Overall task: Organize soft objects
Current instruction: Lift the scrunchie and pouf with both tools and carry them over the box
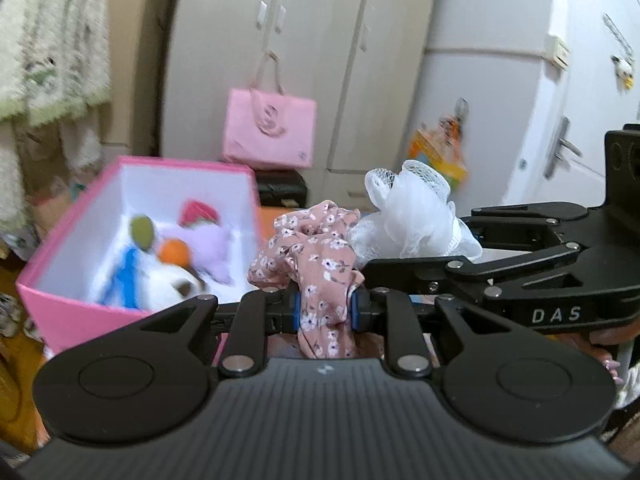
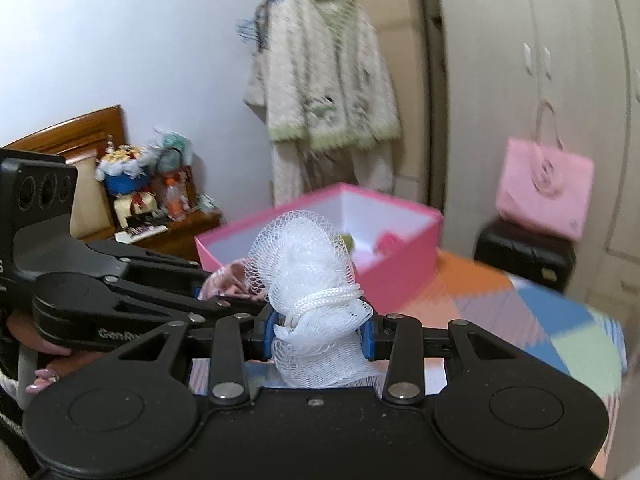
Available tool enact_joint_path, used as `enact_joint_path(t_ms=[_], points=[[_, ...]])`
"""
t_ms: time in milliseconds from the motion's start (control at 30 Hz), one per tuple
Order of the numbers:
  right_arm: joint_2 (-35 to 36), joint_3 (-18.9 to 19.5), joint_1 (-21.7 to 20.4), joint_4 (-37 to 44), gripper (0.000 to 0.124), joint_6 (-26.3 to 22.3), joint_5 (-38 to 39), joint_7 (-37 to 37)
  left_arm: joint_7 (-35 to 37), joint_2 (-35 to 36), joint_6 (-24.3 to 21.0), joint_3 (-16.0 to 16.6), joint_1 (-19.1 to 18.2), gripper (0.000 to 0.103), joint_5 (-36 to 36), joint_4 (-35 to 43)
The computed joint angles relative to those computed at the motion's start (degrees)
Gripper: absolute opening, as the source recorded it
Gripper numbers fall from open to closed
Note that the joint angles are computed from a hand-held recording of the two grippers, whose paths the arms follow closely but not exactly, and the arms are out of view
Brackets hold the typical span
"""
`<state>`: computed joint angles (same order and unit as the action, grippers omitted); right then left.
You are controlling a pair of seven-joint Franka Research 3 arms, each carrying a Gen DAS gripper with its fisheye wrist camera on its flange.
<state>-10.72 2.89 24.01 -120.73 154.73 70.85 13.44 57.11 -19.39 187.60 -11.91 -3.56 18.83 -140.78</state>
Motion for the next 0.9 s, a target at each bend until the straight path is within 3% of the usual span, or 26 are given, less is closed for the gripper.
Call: enact_joint_path(t_ms=[33,100,133,267,333,500,667,800,900], points=[[0.9,0.2,0.4,1.1,0.045,0.5,0.8,-1.1,0.0,-0.4,0.3,-0.7,1.6,0.020,0.2,0.0],[2.8,0.8,0.7,3.6,0.045,0.9,1.1,-1.9,0.8,-0.4,0.4,1.8,0.4,0.020,0.4,0.3],[3.9,1.0,0.6,5.0,0.045,0.6,0.4,-0.8,1.5,0.0,0.3,3.9,-1.3,0.020,0.4,0.8],[8.2,2.0,-0.3,10.5,0.045,-0.6,-1.6,2.0,6.6,1.9,-1.1,17.8,-13.8,0.020,-2.2,3.3],[10.6,2.7,-0.8,13.2,0.045,-0.1,-3.3,3.2,8.8,3.2,-1.6,20.6,-15.7,0.020,-4.2,4.9],[17.4,4.7,-1.3,19.9,0.045,3.0,-11.5,10.4,12.5,9.4,-5.7,22.8,-15.3,0.020,-9.5,11.7],[25.6,4.2,0.8,26.8,0.045,4.8,-32.7,25.6,22.5,17.1,-13.2,25.5,-16.2,0.020,-22.7,20.4],[30.6,2.2,2.8,31.9,0.045,3.6,-45.6,34.5,30.1,21.2,-18.1,23.5,-13.4,0.020,-31.0,25.3],[33.0,2.9,2.1,35.1,0.045,1.3,-49.9,37.1,33.2,22.7,-19.9,21.2,-10.8,0.022,-34.3,27.4]])
